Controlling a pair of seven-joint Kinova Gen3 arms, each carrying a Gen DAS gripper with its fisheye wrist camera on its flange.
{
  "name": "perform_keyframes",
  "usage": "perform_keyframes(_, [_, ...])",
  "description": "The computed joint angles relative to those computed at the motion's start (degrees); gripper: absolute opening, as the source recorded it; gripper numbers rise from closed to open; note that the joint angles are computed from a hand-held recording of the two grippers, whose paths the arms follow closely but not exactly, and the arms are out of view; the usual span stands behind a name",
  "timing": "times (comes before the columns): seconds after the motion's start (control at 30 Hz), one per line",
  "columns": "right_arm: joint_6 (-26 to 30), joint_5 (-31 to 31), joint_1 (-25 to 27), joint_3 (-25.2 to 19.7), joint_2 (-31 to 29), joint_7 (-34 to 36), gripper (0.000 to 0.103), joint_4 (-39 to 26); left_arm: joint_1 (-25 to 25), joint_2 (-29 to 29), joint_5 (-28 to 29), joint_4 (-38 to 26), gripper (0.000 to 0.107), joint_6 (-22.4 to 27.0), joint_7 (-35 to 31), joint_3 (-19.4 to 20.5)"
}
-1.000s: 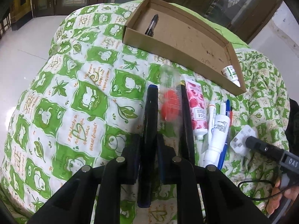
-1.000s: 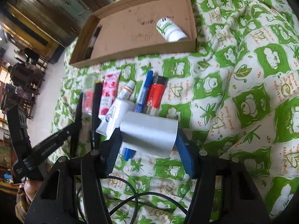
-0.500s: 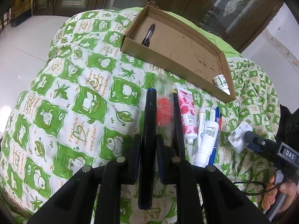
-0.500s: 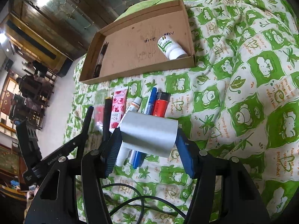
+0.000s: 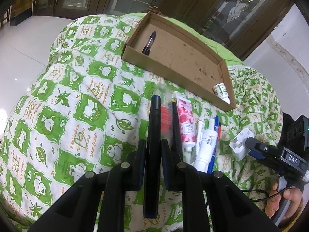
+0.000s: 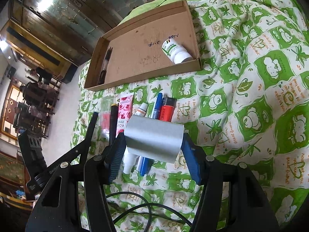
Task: Organize rigid objects
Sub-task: 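Carry marker and white block into the tray and open both tools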
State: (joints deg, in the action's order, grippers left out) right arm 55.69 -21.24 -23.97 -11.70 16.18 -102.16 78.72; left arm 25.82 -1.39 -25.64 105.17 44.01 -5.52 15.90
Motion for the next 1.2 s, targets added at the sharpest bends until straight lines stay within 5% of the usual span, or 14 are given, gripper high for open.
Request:
perform_keyframes(0.33, [1.2, -1.4, 0.7, 0.0, 0.6, 0.8, 0.058, -0.7, -0.6, 5.9, 9.1, -5.5, 0.014, 5.5, -10.9, -2.5])
perform_keyframes(0.53, [1.4, -1.1, 0.3, -0.1, 0.9, 0.7, 0.058, -1.2, 1.9, 10.6, 8.8, -10.8, 0.013, 10.5, -14.7, -4.9])
perform_keyframes(0.87, [0.8, -3.6, 1.5, -0.6, 1.5, 2.4, 0.058, -1.2, 1.1, 2.2, 4.2, -2.5, 0.013, -2.2, -6.3, -5.3])
perform_keyframes(1.2, [0.9, -5.0, 2.8, -0.2, 2.4, 3.3, 0.058, -4.4, -2.5, 3.2, 7.7, -6.7, 0.013, -3.0, -14.4, -4.2])
